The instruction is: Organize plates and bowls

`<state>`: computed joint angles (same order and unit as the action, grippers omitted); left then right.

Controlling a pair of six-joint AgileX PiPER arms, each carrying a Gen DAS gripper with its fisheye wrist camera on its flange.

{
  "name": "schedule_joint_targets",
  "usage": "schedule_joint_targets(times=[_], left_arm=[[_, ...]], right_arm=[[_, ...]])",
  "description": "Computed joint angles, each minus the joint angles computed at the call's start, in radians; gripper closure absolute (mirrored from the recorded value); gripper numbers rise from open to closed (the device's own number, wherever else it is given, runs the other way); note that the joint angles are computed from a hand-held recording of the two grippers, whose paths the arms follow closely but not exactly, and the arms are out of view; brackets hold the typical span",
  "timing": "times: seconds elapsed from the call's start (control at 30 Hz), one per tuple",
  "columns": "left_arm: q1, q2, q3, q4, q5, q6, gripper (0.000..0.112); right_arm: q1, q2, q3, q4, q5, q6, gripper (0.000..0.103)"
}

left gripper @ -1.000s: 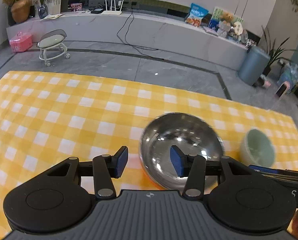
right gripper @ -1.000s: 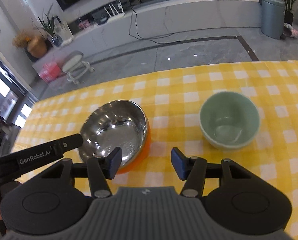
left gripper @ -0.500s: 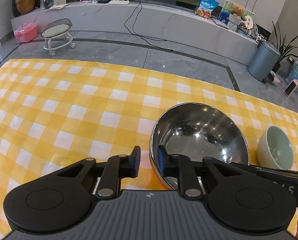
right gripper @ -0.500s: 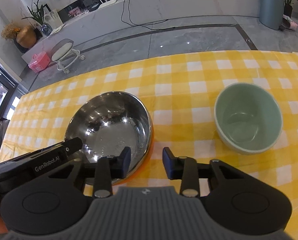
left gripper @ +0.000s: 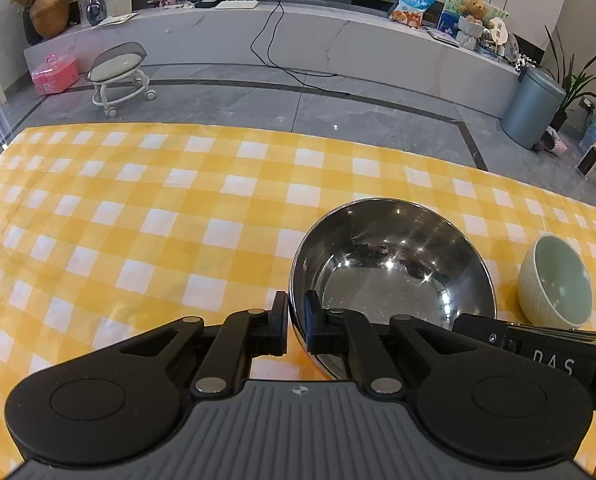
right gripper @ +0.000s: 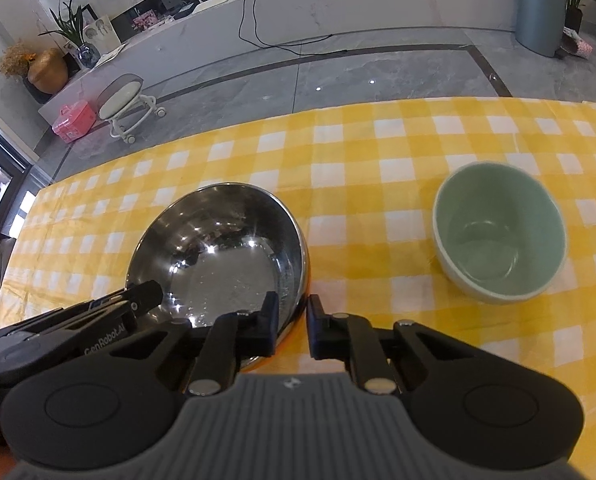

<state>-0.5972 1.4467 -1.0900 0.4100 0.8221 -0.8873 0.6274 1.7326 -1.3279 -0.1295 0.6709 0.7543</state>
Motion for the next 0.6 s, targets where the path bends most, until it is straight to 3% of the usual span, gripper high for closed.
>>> schedule_joint_targets(times=[0.2,0.33,0.6], left_arm=[[-0.027,-0.042,-0.004,-0.007,0.058,0.007,0.104],[-0.067,-0.076,-0.021,-0.006,0.138,-0.006,0.104],[-0.288,-0.188,-0.04,0.098,0.32,-0.14,0.105]], right_arm=[[0.013,-0.046,0.024,0.007,0.019,-0.016,0.092],[0.032,-0.107,0.066,0.016,0.031,-0.008,0.092],[0.128,-0.32,0.243,-0.056,0.043,0.114,0.092]])
